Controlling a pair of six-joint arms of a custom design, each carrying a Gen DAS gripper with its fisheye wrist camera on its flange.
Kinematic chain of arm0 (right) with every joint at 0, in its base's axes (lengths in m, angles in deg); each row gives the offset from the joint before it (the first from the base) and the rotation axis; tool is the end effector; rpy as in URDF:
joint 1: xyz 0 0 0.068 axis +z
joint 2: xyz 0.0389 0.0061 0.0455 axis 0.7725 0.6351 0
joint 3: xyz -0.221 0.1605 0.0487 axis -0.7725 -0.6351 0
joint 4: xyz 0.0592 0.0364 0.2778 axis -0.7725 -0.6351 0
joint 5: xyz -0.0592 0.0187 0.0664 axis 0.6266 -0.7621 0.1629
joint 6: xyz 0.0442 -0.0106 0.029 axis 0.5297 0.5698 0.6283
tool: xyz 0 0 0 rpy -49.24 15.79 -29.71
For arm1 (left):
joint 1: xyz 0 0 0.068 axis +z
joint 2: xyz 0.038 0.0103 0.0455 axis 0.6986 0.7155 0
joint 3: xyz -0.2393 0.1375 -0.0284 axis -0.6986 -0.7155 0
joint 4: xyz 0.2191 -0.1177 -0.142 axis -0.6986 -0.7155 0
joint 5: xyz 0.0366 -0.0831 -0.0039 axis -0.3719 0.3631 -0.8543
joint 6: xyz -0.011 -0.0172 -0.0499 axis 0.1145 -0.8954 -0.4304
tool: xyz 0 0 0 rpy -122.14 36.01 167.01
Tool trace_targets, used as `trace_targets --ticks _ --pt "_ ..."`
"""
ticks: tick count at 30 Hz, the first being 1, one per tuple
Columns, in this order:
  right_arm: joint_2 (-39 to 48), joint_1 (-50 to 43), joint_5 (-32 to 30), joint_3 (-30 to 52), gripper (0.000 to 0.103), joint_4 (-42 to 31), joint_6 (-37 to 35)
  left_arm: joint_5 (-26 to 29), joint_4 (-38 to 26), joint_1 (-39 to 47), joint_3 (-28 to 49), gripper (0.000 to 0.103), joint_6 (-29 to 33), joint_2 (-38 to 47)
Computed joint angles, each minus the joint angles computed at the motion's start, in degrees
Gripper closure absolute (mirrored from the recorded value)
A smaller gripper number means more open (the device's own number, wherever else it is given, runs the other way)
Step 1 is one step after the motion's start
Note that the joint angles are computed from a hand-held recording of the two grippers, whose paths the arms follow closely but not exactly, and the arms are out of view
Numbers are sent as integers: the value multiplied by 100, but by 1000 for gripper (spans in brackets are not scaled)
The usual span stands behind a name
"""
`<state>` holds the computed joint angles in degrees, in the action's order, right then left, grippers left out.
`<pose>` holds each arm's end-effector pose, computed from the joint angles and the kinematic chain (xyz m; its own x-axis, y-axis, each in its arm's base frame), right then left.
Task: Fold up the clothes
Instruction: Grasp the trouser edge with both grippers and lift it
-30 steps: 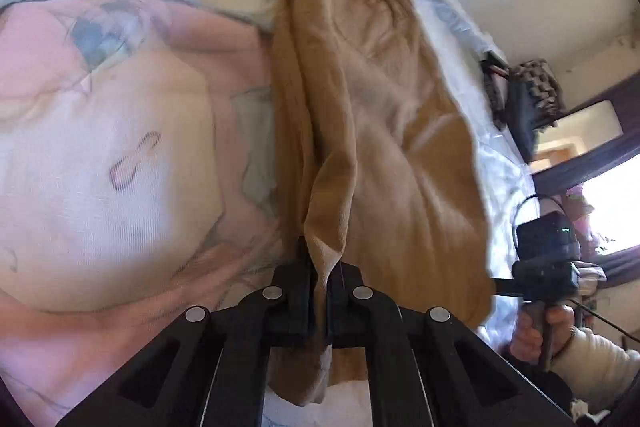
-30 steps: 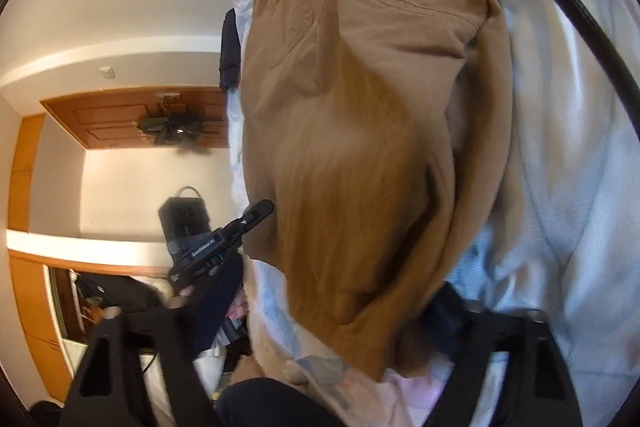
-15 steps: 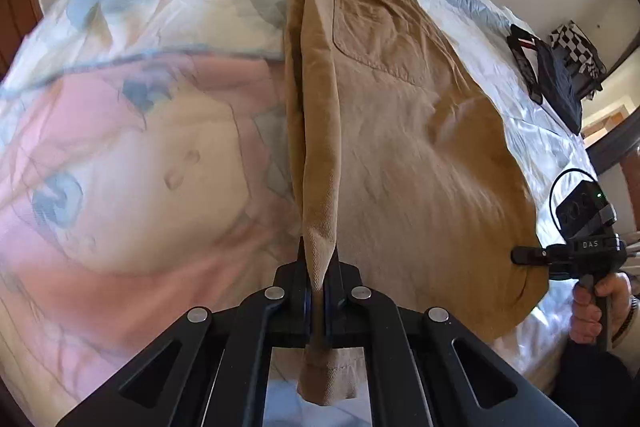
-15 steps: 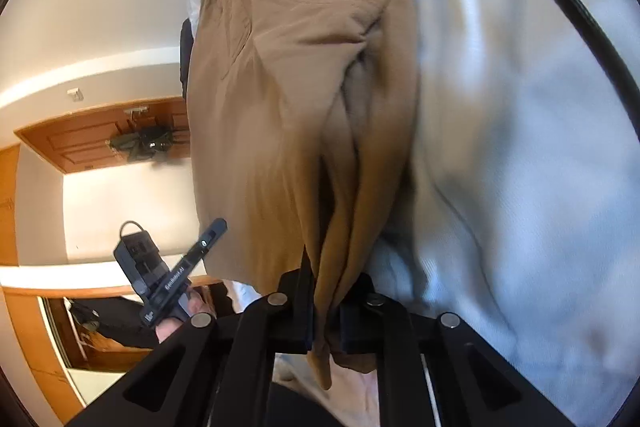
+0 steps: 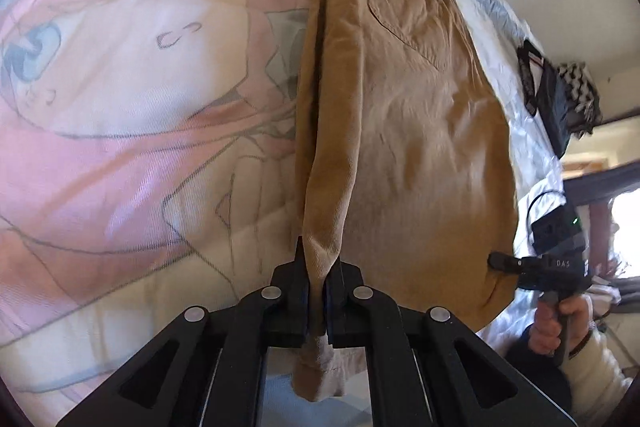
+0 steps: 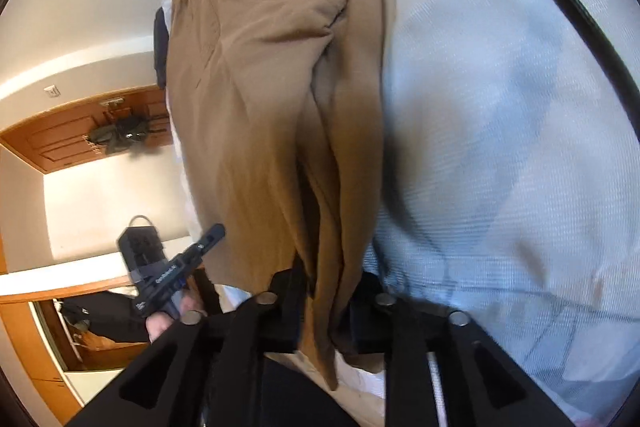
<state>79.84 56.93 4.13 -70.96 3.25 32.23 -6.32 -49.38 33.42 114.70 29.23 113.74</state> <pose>0.2102 0.0494 0.0617 -0.8182 0.5376 0.2035 0.4333 0.3442 0.8329 0.3521 -0.0846 0.1278 -0.9716 0.1667 -0.1678 0.2269 0.8570 -0.4626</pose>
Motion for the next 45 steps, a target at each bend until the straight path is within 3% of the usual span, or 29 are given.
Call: trace_targets --ticks 2,4,6,8,10,12,13,14,15,16,20,29,32,38,41,45 --pt "85 -7 -65 -51 62 255 151 236 -53 153 51 91 -2 129" --pt "-31 51 -6 -45 56 127 52 411 -109 227 -20 80 144 121" --pt "-43 69 -78 -87 45 213 30 754 -135 305 -183 47 415 -11" --pt "17 125 -62 -114 30 486 131 1049 -132 359 -302 29 605 -94" --pt "-27 173 -1 -77 26 387 -6 1050 5 329 -360 25 480 -95" --pt "-279 223 198 6 45 -302 -451 913 106 248 -368 28 356 -47" --pt "-250 213 260 109 80 -687 -682 715 108 197 -360 36 267 -66" --pt "-262 62 185 38 93 -869 -832 388 42 135 -279 95 158 -49" --pt "-104 -113 -12 -84 94 -555 -649 274 -43 130 -189 100 67 14" --pt "5 -234 -196 -143 94 -310 -463 418 -129 187 -148 100 27 33" --pt "-935 -170 -119 -154 95 -1008 -611 709 -591 309 -145 100 119 -342" --pt "-4084 272 216 -598 95 -3837 -70 651 -2009 269 -578 100 330 -1615" --pt "-4752 609 355 -583 95 -4305 220 716 -2157 354 -874 100 234 -1927" --pt "-4144 1072 518 -42 95 -4085 584 782 -2191 353 -1041 100 16 -2091" --pt "-3991 519 17 456 95 -4582 -54 846 -2490 274 -476 100 -27 -1948" --pt "-2917 -435 -402 1735 94 -5475 -1218 890 -3001 112 928 100 -270 -1336"
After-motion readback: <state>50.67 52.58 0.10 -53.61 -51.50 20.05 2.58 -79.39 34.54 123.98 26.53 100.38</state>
